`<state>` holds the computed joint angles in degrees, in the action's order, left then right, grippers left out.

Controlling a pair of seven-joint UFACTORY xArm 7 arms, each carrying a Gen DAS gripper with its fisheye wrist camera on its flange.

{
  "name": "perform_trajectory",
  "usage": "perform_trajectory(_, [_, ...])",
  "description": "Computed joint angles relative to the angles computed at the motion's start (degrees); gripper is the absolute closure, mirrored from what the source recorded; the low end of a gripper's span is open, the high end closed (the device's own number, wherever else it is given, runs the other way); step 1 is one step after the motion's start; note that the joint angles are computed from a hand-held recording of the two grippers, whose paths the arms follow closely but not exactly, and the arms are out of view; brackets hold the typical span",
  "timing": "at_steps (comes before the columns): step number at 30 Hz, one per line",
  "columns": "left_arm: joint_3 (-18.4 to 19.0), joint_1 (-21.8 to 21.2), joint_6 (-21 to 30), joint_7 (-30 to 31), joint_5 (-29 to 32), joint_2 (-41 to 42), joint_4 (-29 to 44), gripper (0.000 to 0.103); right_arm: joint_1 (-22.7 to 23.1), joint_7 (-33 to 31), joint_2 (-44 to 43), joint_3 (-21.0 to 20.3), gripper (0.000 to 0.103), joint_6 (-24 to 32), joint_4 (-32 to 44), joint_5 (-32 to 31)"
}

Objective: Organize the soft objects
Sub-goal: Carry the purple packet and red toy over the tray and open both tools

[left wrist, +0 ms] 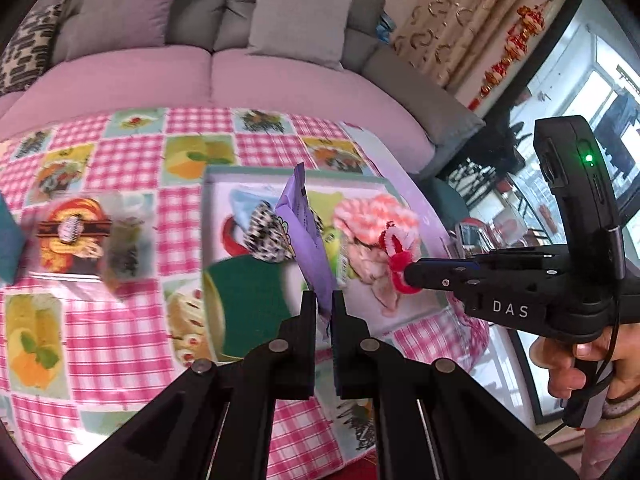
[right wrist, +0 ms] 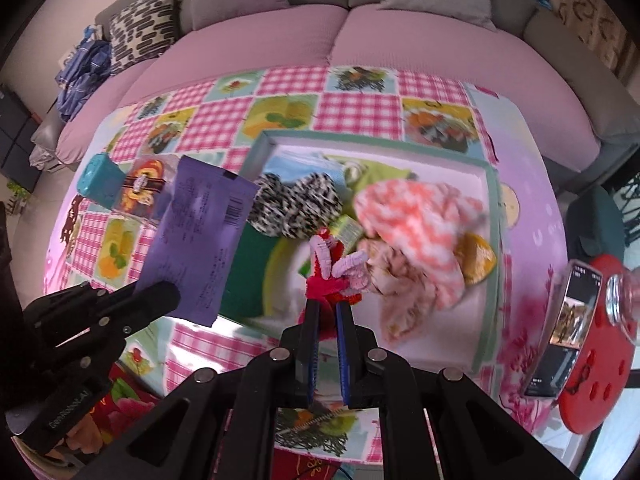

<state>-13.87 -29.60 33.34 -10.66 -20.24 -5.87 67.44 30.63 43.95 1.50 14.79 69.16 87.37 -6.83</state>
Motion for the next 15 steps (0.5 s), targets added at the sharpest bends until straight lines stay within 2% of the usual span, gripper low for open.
perform_trajectory(9, [-0.63, -0.48, 0.25, 1.39, -1.26, 4.3, 1.74, 0.097, -0.9, -0.78, -1.08, -0.22, 0.094, -0.89, -4.28, 1.97])
perform_trajectory(15, [-0.61, -0.01, 0.51, 3.37, -4.65, 6.13, 2.15, 0.097, -1.17, -1.08, -0.25, -0.34, 0.094, -1.75, -5.66, 3.04])
